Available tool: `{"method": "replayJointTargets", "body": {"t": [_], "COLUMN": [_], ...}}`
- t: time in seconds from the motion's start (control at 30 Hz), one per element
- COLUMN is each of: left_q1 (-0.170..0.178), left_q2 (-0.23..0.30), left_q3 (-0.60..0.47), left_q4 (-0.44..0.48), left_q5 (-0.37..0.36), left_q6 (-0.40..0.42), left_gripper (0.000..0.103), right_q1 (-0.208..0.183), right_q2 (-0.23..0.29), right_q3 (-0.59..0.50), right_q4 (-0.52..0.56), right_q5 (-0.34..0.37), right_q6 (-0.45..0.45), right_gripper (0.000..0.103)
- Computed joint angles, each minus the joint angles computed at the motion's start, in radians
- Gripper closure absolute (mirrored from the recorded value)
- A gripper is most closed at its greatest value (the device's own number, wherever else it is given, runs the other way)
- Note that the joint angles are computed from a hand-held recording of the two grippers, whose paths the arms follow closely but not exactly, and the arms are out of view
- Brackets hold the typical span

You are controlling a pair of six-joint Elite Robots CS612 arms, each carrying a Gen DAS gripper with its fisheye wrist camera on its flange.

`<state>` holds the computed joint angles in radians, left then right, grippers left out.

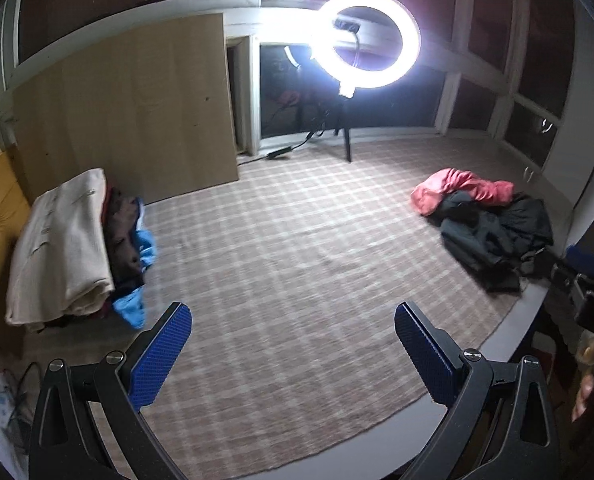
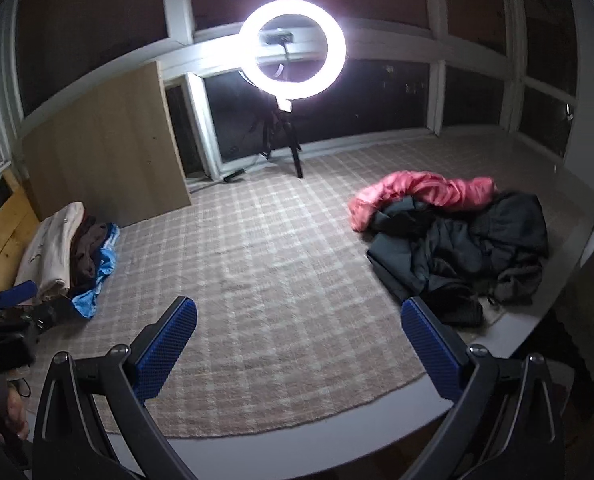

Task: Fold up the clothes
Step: 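Grasp the dark green garment with the right gripper and lift it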

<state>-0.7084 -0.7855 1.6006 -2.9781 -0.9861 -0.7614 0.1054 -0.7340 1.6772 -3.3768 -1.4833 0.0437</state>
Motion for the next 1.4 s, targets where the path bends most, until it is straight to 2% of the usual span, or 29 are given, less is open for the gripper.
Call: {"method": "replayJointTargets", "body": {"t": [0.13,0.27,0.47,0.53,0.63,0.73,0.83,0.97,1.07,1.17,1.2,1.23,1.27,1.37,1.4], "left_q1": [-0.001,0.006,0.016,0.014,0.010,0.009,0.008,0.008,0.012,0.016,0.017,0.017,0.017,0.017,0.018], "left_q2": [0.011,0.032,0.081,0.105,0.151,0.198,0.252,0.319,0.379,0.433,0.451,0.472,0.493,0.541,0.548], "left_q3": [-0.024,-0.069,-0.177,-0.241,-0.358,-0.472,-0.598,-0.740,-0.858,-0.964,-1.002,-1.044,-1.084,-1.178,-1.190], "left_q4": [0.025,0.064,0.133,0.195,0.269,0.341,0.432,0.563,0.666,0.722,0.737,0.755,0.771,0.820,0.823], "left_q5": [0.016,-0.007,-0.033,-0.010,0.009,0.015,-0.005,-0.036,-0.068,-0.099,-0.101,-0.102,-0.103,-0.103,-0.104], "left_q6": [-0.003,-0.038,-0.125,-0.158,-0.162,-0.151,-0.154,-0.157,-0.156,-0.139,-0.128,-0.116,-0.101,-0.075,-0.076], "left_gripper": [0.001,0.001,0.001,0.001,0.001,0.001,0.001,0.001,0.001,0.001,0.001,0.001,0.001,0.001,0.001], "right_q1": [-0.018,-0.059,-0.172,-0.217,-0.282,-0.320,-0.333,-0.322,-0.320,-0.321,-0.322,-0.323,-0.327,-0.350,-0.356], "right_q2": [0.003,0.008,0.033,0.049,0.087,0.146,0.209,0.297,0.353,0.396,0.403,0.408,0.407,0.408,0.414], "right_q3": [-0.003,-0.012,-0.054,-0.094,-0.173,-0.275,-0.381,-0.528,-0.629,-0.717,-0.735,-0.748,-0.754,-0.807,-0.837], "right_q4": [0.026,0.042,0.009,0.050,0.165,0.288,0.381,0.489,0.601,0.713,0.724,0.730,0.733,0.792,0.817], "right_q5": [-0.056,-0.066,-0.049,-0.040,0.032,0.053,0.056,0.001,0.029,0.102,0.126,0.148,0.178,0.322,0.352], "right_q6": [-0.029,-0.053,-0.049,-0.029,-0.023,-0.003,-0.040,-0.162,-0.220,-0.256,-0.270,-0.280,-0.283,-0.292,-0.280], "right_gripper": [0.000,0.000,0.000,0.000,0.000,0.000,0.000,0.000,0.000,0.001,0.005,0.027,0.042,0.056,0.057]}}
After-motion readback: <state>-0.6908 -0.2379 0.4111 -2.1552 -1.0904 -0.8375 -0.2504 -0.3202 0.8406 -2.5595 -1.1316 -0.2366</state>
